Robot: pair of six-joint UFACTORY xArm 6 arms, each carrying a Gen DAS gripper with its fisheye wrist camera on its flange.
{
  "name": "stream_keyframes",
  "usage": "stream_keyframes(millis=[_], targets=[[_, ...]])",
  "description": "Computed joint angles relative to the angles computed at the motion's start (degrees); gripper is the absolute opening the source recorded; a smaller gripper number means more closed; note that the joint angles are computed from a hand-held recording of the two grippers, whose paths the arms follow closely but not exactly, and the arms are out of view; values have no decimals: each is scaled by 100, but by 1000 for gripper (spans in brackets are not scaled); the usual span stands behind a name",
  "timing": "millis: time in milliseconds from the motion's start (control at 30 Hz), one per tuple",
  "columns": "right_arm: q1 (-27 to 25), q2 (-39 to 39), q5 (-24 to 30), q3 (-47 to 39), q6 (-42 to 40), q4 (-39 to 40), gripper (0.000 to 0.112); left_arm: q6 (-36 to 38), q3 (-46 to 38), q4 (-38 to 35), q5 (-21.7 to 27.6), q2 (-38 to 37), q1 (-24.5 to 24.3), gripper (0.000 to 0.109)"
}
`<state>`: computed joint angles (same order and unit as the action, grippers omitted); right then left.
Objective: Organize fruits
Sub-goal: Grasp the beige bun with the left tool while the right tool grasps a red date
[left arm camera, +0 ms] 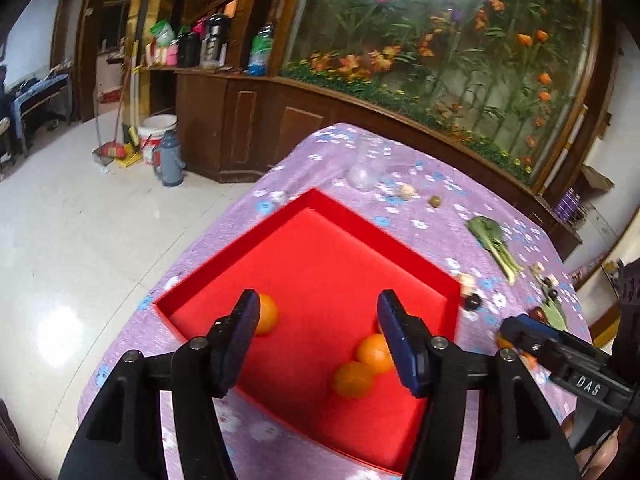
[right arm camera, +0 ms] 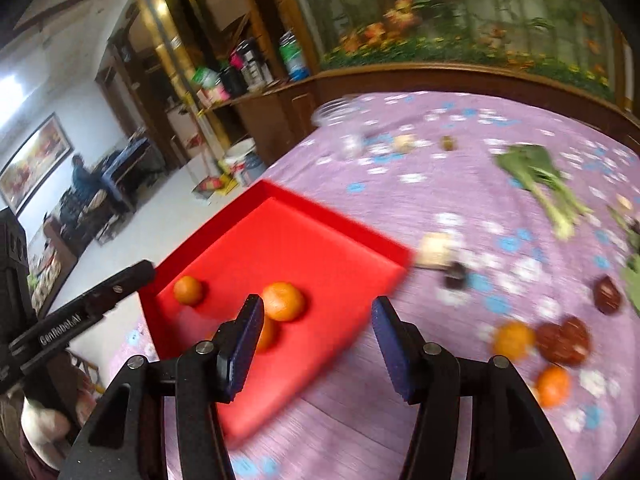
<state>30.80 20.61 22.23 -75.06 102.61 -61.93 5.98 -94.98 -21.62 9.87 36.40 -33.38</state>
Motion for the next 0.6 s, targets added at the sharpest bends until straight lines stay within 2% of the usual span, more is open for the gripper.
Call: stream_keyframes(millis=[133,300,433,600], targets=[[-2,-1273,438,1521,1264,-759,66,413,112,-245,-39,-129,-287,67],[-26,-2401,797,2935,1971,-757,66,1144,-99,-865,379,-26,-652,67],[-43,-2532,728,3268,2143,-778,66,1260,-199,-827,616,68,-864,67],[-75,-2313,715,3230,2055,-804,66,1446,-277,-774,791,176,-1034,67]])
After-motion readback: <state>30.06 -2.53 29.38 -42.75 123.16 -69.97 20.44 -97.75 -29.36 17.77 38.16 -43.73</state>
